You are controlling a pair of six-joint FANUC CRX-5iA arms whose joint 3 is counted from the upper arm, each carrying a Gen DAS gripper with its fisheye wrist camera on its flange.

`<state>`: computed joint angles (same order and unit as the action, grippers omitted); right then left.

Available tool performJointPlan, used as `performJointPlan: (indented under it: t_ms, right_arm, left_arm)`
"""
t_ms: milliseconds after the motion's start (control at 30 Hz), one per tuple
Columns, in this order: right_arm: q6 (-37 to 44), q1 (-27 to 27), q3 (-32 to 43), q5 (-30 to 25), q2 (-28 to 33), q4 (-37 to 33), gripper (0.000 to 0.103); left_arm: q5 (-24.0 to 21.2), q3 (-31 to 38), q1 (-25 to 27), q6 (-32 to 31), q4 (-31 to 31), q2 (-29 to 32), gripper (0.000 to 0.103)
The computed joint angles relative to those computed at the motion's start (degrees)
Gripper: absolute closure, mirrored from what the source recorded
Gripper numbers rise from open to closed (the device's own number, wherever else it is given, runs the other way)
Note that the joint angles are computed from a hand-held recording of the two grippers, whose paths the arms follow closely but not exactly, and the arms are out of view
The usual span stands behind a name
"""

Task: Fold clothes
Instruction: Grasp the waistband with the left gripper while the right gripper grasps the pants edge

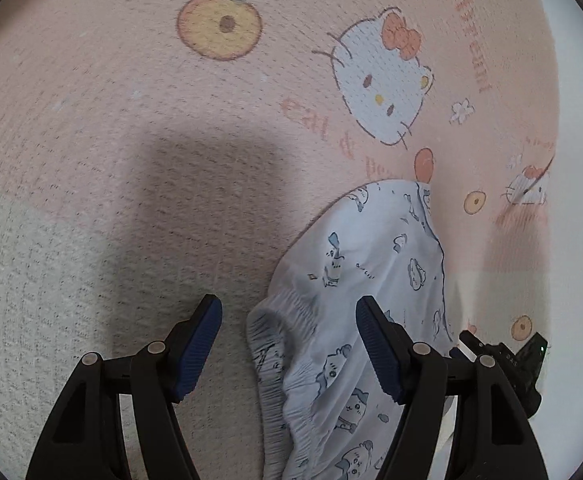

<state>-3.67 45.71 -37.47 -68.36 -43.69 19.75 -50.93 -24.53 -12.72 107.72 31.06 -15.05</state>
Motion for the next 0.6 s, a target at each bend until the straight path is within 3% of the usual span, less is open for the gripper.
performJointPlan:
  t_ms: [167, 233, 300, 367, 400, 467, 600]
  right_arm:
    - [2.7, -3.59, -0.19, 3.45, 0.49, -4.05, 0.053]
    - [1.85, -3.08, -0.61, 3.6, 0.43, -3.33, 0.053]
    - [-0.33, -1.94, -1.34, 3.41, -0.01, -1.72, 0.054]
    - [-3.75, -0.22, -2.35, 2.82, -0.78, 0.72, 0.054]
    - [-5.15, 0.54, -2.58, 2.08, -0.95, 1.58, 0.057]
    - [-4.94, 0.96, -2.08, 0.57, -0.27, 1.48, 0.076]
    - [-3.28, 2.6, -1.26, -1.78, 1.13, 2.41, 0.088]
  left_arm:
    - [0.84, 1.54, -1.59, 1.6, -2.4, 0.8, 0.036]
    - [1.49, 2.01, -2.74, 3.19, -4.16, 0.8, 0.044]
    - [0.39, 4.08, -3.87, 6.15, -8.24, 1.57, 0.066]
    - [-1.45, 6.29, -4.83, 8.08, -12.04, 2.53, 0.072]
    - [-1.54, 6.53, -5.03, 7.82, -12.59, 2.53, 0.076]
    - [-1.54, 6.77, -5.24, 6.77, -13.21, 2.42, 0.08]
    - [-3.61, 9.26, -5.77, 6.15, -16.67, 3.67, 0.085]
